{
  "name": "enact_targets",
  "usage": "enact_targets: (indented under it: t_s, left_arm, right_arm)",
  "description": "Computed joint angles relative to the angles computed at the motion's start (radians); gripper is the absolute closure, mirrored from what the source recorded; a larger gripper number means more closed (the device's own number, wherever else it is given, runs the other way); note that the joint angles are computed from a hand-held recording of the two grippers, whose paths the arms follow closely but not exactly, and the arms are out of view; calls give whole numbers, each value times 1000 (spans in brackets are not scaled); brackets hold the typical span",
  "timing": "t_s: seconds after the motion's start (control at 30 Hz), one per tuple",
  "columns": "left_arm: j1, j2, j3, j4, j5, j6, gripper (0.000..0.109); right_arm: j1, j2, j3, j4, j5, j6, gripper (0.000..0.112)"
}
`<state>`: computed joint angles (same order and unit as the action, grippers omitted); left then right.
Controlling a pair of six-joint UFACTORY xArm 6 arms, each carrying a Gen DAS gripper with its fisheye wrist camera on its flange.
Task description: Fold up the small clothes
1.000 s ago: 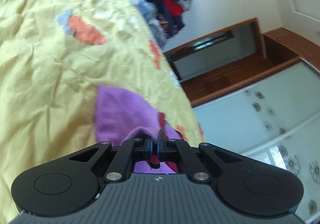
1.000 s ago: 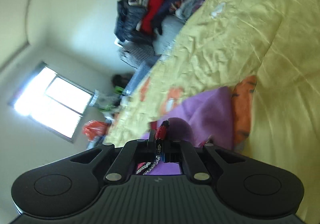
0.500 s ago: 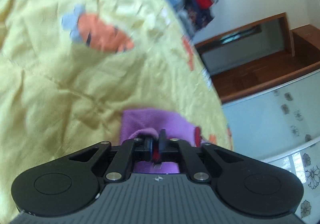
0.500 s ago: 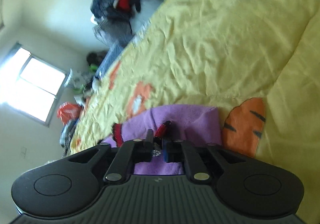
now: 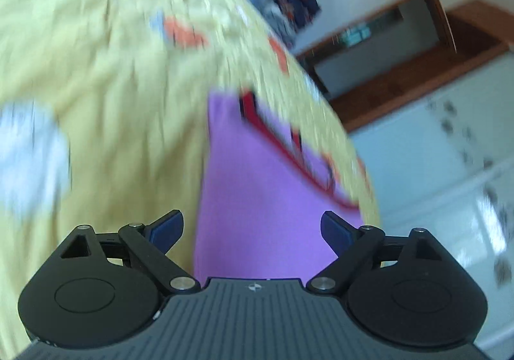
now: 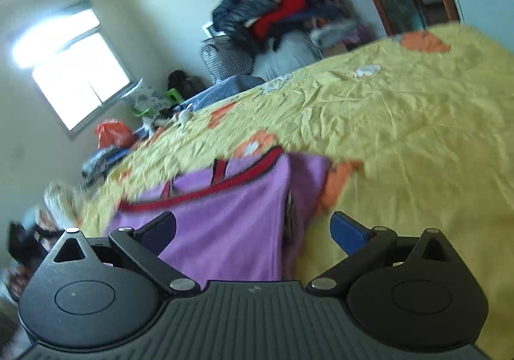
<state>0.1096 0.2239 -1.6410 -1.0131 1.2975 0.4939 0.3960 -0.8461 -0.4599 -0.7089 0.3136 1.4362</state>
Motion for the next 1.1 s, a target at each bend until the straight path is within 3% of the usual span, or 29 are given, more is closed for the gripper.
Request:
enact_targets:
  t_s: [0.17, 0.2, 0.23, 0.27, 0.3, 0.33, 0.4, 0.47, 0.53, 0.73, 0.8, 0.9, 0.93, 0.97, 1.0, 1.03, 1.07, 1.1]
  left_arm:
    - [-5, -107, 177, 7, -24, 69, 16]
    - [-5, -111, 188, -4, -28, 61, 17]
    - [-8, -118, 198, -6, -38, 54, 23]
    - [-15, -124, 205, 2, -48, 57, 44]
    - [-25, -119, 199, 24, -46, 57, 61]
    - [-37, -109, 185, 58, -33, 47, 100]
    - [-54, -99, 177, 91, -13, 51, 102]
    - [-63, -98, 157, 124, -17, 70, 102]
    - [-49, -86, 118, 137, -3, 82, 102]
    - [-19, -69, 59, 239, 44, 71, 102]
    - [-7, -70, 68, 264, 53, 63, 100]
    - [7, -93, 52, 280, 21, 28, 106]
    - [8, -104, 43, 243, 10, 42, 100]
    - [-14, -123, 40, 247, -40, 44, 79]
    - [-49, -139, 40, 262, -100, 41, 64]
    - [-83, -141, 34, 251, -147, 36, 35]
    - [-124, -135, 28, 240, -195, 18, 21]
    - [-172, -123, 18, 240, -240, -5, 25]
  right_arm:
    - [69, -31, 58, 86, 9, 7, 22]
    - [72, -27, 63, 103, -4, -7, 31]
    - [74, -19, 65, 105, -16, 4, 51]
    - [86, -4, 63, 137, -19, -20, 65]
    - [102, 24, 50, 145, -8, -37, 88]
    - [107, 34, 40, 112, 4, -15, 92]
    - [98, 39, 48, 132, -36, -15, 106]
    - [91, 14, 55, 120, -63, -8, 107]
    - [88, -39, 67, 188, -52, -92, 108]
    - [134, -95, 10, 394, 198, -397, 110]
    - [159, -97, 23, 471, 230, -447, 110]
    - [196, -110, -37, 288, 352, -292, 107]
    - [209, -92, -74, 221, 382, -250, 105]
    - [224, -52, -128, 153, 432, -215, 101]
    - [238, 1, -181, 89, 470, -185, 85]
    - [240, 65, -227, 31, 472, -172, 51]
    - [234, 140, -274, -22, 455, -170, 29]
    - [228, 219, -324, -64, 442, -175, 9]
